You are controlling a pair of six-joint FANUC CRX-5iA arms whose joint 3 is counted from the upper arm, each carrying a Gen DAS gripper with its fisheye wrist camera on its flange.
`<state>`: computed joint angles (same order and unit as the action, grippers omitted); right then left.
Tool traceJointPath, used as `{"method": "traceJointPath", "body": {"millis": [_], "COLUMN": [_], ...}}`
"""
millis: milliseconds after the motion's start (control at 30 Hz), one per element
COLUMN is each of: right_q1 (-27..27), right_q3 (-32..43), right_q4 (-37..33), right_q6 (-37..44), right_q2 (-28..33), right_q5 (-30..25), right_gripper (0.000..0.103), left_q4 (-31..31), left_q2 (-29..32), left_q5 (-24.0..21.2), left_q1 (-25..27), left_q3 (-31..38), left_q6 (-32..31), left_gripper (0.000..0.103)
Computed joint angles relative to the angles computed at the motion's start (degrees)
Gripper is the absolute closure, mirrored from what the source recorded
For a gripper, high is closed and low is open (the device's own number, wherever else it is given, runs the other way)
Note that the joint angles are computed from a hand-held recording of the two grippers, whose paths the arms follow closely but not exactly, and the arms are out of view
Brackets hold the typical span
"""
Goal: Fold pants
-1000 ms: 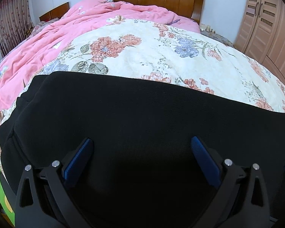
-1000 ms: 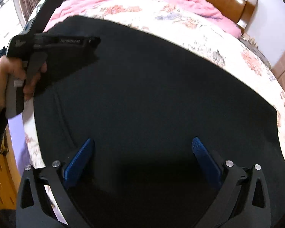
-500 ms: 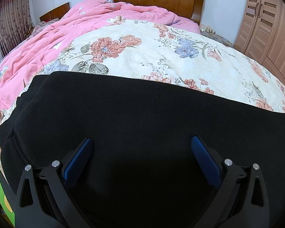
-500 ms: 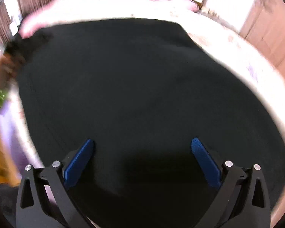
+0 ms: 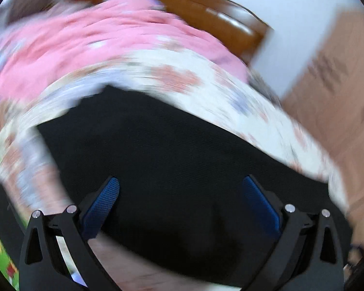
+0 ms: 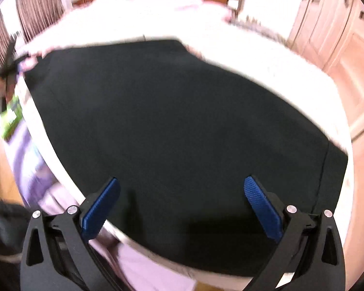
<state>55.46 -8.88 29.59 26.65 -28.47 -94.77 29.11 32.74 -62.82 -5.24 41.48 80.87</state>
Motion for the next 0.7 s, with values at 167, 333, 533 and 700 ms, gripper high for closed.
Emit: {"method": "traceJointPath", "body": {"millis": [167, 333, 533, 700], "right_q1": [-8.4, -14.3, -17.5, -17.5], "right_q3": [8.8, 22.8, 40.4, 47.6], "right_q4": [0.2, -13.1, -24.0, -23.7], "right_q6": [10.5, 26.8, 36.3, 36.2], "right_q2": [11.7, 25.0, 40.6, 47.8], "right_q5": [14.0, 24.2, 22.7, 20.2], "right_gripper": [0.005, 0.005, 0.005, 0.005], "left_q4": [19.2, 20.0, 23.4, 27.6], "left_q2": [0.4, -0.1, 4.3, 6.4], "left_q5": [0.8, 1.8, -1.1, 1.2], "left_q1": [7.1, 8.2, 8.0, 7.9], "left_q3": [-8.2, -10.1, -6.7, -6.7], "left_q6": [-1.1, -0.9, -2.1, -3.4], "left_gripper": [0.002, 0.003, 0.007, 0.008]}}
